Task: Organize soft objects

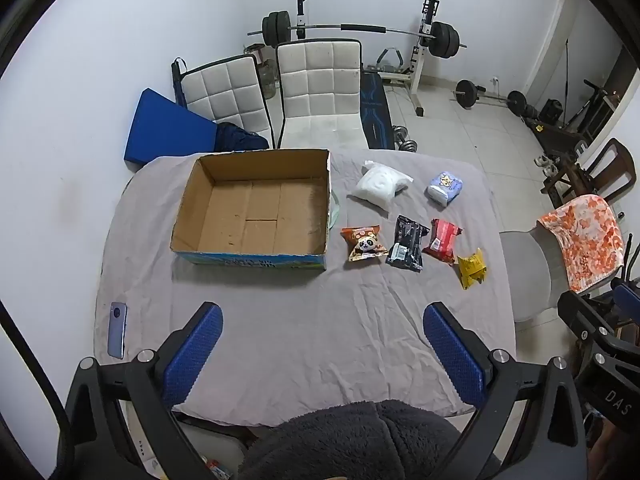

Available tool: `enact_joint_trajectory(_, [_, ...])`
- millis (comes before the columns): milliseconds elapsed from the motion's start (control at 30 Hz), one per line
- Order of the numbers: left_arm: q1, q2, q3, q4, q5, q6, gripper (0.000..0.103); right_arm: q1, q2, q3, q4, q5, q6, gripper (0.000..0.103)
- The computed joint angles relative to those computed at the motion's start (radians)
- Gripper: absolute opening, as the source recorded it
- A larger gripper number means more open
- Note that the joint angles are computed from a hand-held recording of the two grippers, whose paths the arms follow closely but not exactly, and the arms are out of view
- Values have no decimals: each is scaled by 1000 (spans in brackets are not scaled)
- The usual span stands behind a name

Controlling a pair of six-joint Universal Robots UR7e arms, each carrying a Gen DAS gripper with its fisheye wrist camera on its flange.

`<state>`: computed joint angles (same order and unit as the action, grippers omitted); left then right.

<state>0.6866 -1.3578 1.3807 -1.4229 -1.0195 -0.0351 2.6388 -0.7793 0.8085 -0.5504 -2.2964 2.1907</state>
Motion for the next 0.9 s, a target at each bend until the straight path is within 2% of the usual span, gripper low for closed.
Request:
enact_joint_trajectory(500, [-2,4,-21,-17,-5,3,103,6,8,-17,16,-7,9,101])
enact_joint_trajectory(667, [-5,-3,-10,-30,-2,7,103,9,43,-87,77,-18,20,101])
enact_joint_trajectory(900, [-8,-8,-7,-34,-7,10,103,12,46,-104,94,-16,27,101])
